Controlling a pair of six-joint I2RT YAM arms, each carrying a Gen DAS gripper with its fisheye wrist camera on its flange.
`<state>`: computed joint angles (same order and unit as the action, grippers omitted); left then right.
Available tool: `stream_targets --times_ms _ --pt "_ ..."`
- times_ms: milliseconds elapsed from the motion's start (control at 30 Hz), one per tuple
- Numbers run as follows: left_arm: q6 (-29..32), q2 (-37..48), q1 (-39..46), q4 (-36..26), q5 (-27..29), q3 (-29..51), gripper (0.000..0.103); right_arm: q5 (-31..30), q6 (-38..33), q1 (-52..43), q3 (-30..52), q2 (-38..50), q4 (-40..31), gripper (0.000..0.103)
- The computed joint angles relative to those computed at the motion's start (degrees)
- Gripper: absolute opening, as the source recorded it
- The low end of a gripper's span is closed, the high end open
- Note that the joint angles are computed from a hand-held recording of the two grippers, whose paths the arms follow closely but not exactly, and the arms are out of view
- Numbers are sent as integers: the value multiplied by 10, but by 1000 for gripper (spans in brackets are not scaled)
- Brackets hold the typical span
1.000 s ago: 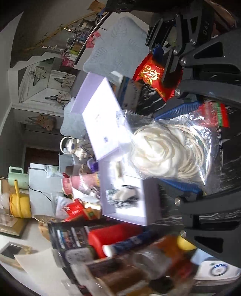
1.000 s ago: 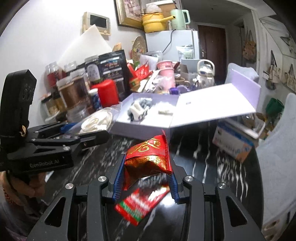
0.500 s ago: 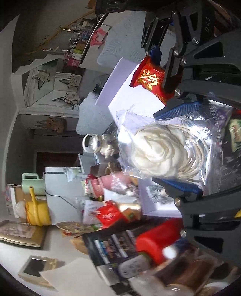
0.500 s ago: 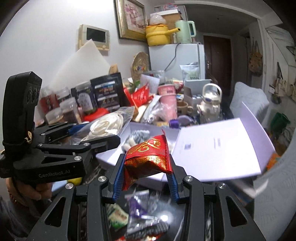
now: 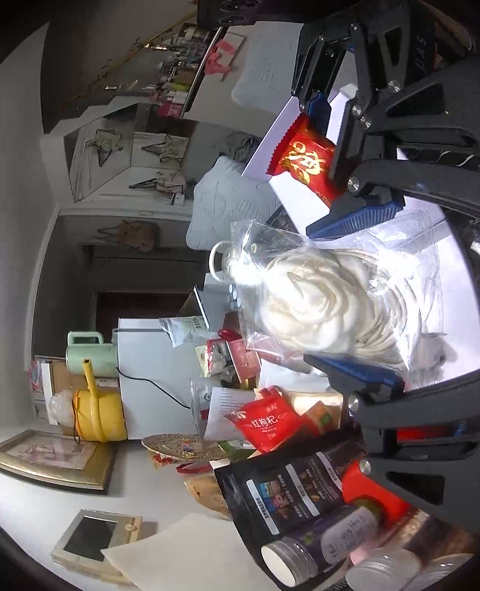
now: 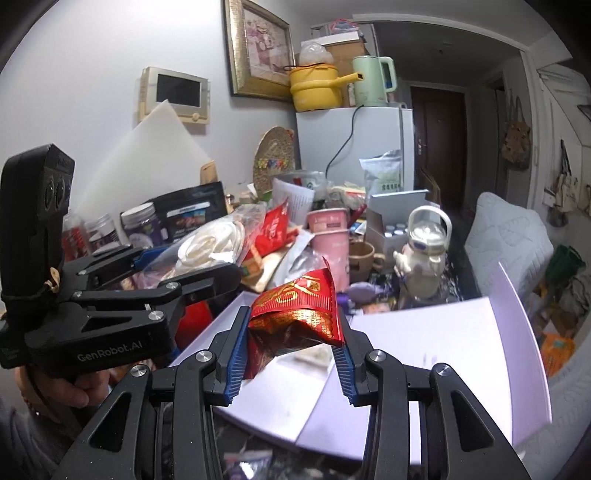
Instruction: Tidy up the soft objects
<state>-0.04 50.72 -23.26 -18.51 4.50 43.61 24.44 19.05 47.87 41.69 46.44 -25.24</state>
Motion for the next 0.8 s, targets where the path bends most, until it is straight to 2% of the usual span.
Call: stream_targets --times_ms 367,567,800 --pt "28 121 70 68 22 13 59 -114 -42 -118 27 144 121 41" --pt "24 208 99 102 36 25 59 -169 -49 -158 50 229 151 41" --pt "47 297 96 101 7 56 59 -211 -37 -191 61 321 196 41"
